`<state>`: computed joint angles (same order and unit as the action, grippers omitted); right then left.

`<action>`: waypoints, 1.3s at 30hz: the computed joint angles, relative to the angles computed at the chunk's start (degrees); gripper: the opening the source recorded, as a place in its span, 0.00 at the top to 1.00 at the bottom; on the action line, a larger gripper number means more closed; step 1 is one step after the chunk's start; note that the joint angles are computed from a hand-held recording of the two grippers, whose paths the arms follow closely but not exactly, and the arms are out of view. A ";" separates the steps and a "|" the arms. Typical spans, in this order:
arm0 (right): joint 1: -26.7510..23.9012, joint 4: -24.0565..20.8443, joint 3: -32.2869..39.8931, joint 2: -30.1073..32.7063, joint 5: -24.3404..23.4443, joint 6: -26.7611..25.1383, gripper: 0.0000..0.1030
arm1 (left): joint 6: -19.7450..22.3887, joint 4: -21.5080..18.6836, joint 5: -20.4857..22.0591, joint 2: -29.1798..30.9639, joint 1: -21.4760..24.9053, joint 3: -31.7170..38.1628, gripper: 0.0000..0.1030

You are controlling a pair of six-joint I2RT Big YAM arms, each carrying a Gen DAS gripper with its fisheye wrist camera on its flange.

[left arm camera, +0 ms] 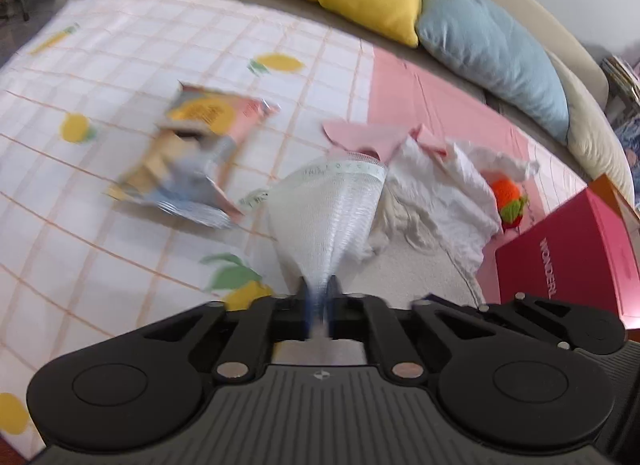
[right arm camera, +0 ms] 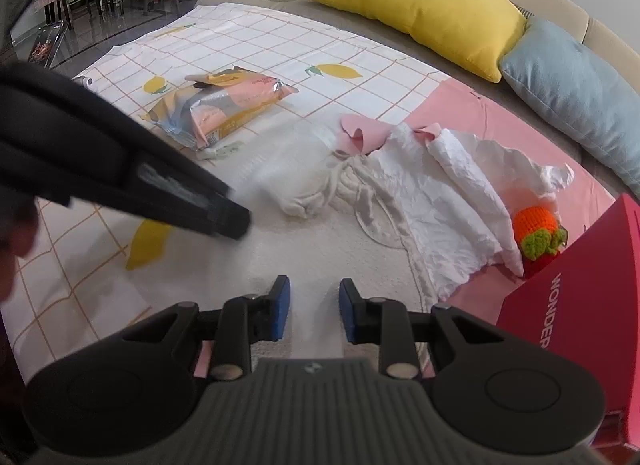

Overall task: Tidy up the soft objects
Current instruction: 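Grasp the white mesh bag with the left tool and lift it, then grasp the pink cloth with the right tool while the left tool holds the mesh bag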

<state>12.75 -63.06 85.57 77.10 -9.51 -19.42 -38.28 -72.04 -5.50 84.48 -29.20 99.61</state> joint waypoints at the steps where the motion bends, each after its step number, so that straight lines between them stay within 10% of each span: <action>1: 0.00 -0.31 0.21 0.10 0.04 -0.13 0.74 | 0.46 -0.34 -1.54 -0.28 -0.13 0.58 0.97; 10: -0.59 -2.71 6.85 3.94 -0.62 -2.15 0.74 | 4.30 1.75 -5.42 -0.39 0.21 3.60 0.98; 23: 2.74 2.99 18.63 15.89 6.17 -19.51 0.59 | 5.47 5.36 -3.96 -1.96 1.77 0.79 0.97; 31: 2.68 -2.89 24.36 21.19 7.41 -14.67 0.59 | 10.47 6.98 -1.01 -2.93 2.95 -1.26 0.97; 39: 2.83 -7.01 26.83 22.45 6.73 -12.41 0.95 | 22.79 7.96 3.54 -4.61 5.97 -2.72 0.97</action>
